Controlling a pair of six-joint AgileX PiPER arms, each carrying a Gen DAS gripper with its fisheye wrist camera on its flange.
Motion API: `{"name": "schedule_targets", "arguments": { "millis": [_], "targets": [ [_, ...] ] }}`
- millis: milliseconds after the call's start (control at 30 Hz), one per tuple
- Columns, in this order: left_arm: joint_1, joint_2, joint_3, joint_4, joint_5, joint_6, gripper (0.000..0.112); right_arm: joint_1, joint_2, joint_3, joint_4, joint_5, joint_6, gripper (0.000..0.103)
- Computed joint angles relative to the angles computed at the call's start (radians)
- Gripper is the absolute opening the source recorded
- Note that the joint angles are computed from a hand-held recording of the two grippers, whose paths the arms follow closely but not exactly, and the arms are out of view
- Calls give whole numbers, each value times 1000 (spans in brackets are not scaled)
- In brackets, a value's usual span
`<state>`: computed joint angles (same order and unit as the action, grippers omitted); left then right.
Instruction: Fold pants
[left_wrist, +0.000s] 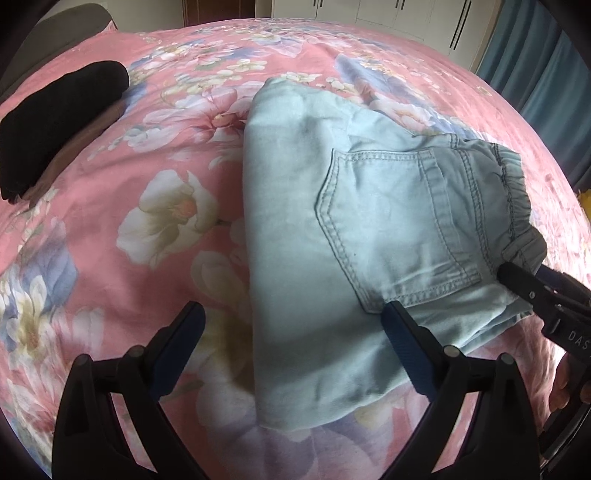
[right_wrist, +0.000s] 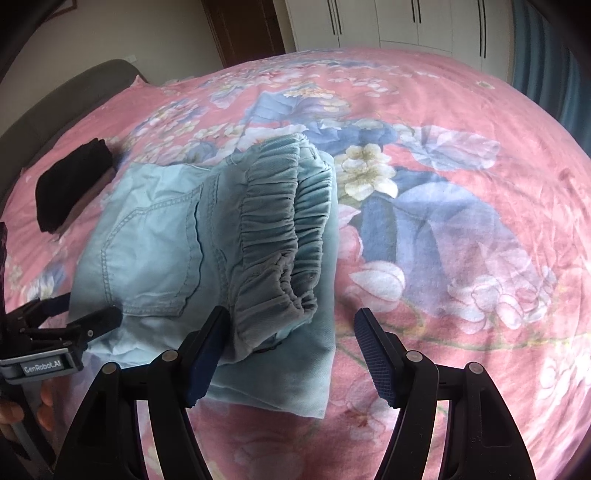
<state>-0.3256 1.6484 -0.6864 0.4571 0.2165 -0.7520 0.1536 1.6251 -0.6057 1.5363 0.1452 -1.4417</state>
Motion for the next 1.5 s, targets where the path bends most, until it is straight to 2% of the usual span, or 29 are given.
{"name": "schedule_targets", "arguments": {
  "millis": [100,300,433,833,1000,1067,1200,1300,1433,1500],
  "targets": [
    [-8,-6,-1,14,9,-17,96,4,-7,3,-19,-4,29,69],
    [-29,-46,1,-13,48,4,96,32,-70,26,-181,-37,211,69],
    [-38,-69,4,-21,67,2,96,40,-86,25,-392,-37,432,69],
    [-83,-163,25,-55,127,9,97,76,-172,54,-804,-27,860,69],
    [-128,-196,25,-35,189,-29,102,93,-232,75,-981,-15,1044,69],
    [-161,-210,21,2,237,-82,102,100,-261,83,-1038,-2,1105,69],
    [-230,-293,35,24,320,-138,102,131,-332,90,-1269,47,1355,72],
    [-335,-348,17,72,462,-221,102,154,-415,109,-1404,88,1505,84],
    [-449,-462,15,75,587,-279,102,189,-541,126,-1495,163,1607,99],
    [-518,-508,6,95,659,-339,102,241,-609,126,-1628,217,1752,100]
  ]
}}
